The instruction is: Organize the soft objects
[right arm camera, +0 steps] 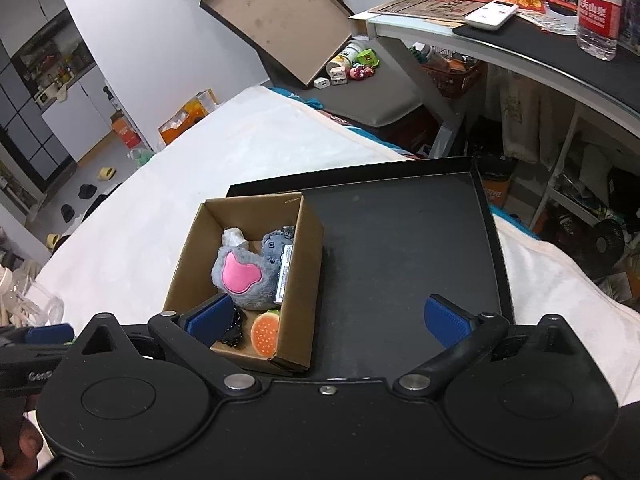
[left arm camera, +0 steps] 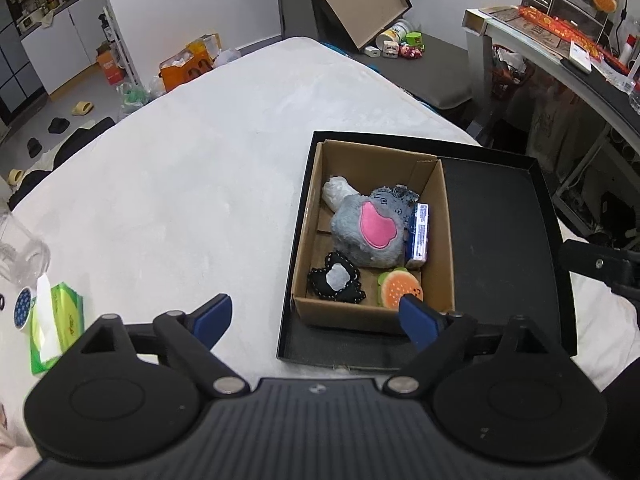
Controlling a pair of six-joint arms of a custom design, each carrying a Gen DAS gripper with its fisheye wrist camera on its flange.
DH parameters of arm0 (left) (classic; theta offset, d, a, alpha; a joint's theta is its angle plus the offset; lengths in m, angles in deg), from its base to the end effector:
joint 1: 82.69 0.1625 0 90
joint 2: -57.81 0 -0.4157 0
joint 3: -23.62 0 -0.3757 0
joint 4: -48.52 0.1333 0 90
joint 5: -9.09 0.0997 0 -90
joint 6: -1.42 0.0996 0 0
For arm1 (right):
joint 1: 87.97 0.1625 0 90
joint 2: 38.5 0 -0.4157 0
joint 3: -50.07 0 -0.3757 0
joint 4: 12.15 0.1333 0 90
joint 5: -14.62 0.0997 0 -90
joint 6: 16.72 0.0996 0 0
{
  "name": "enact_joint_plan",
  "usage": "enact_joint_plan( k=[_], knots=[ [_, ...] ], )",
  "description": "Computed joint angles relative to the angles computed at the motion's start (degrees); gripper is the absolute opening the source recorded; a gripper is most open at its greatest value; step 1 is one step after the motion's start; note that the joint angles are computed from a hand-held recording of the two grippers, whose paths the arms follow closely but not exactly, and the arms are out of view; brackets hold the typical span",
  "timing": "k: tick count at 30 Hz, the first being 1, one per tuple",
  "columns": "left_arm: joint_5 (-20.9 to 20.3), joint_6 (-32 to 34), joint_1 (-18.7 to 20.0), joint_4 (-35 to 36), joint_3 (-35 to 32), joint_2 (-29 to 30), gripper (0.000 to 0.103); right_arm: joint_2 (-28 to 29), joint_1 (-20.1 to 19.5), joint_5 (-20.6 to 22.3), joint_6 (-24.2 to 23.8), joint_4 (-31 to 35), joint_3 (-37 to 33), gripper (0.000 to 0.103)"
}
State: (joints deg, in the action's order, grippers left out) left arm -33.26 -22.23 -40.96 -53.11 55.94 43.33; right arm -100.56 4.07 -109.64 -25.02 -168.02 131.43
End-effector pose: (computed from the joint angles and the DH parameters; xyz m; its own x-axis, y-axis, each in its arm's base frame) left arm -0.4981 -0.7215 0.0739 -0.6537 0.2438 -0.7164 0.5237 0.8292 -0.1956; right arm 0.1013 -0.6745 0.4214 -0.8282 0.2760 0.4878 -0.1455 0.7346 -0.6627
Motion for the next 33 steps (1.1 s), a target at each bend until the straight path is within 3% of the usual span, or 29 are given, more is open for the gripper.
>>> enact_joint_plan(
  k=[4, 33],
  knots=[
    [-0.19, -0.40, -0.97, -0.92, 3.21, -1.79, 0.093, -1.18, 0.84, -2.53, -0.58, -1.91, 1.84, 0.103],
    [-2.02, 0.22, -4.99, -18.77, 30.08, -16.29, 0.096, -9.25, 5.46, -5.31, -0.72, -16.59, 16.37, 0.103]
  ],
)
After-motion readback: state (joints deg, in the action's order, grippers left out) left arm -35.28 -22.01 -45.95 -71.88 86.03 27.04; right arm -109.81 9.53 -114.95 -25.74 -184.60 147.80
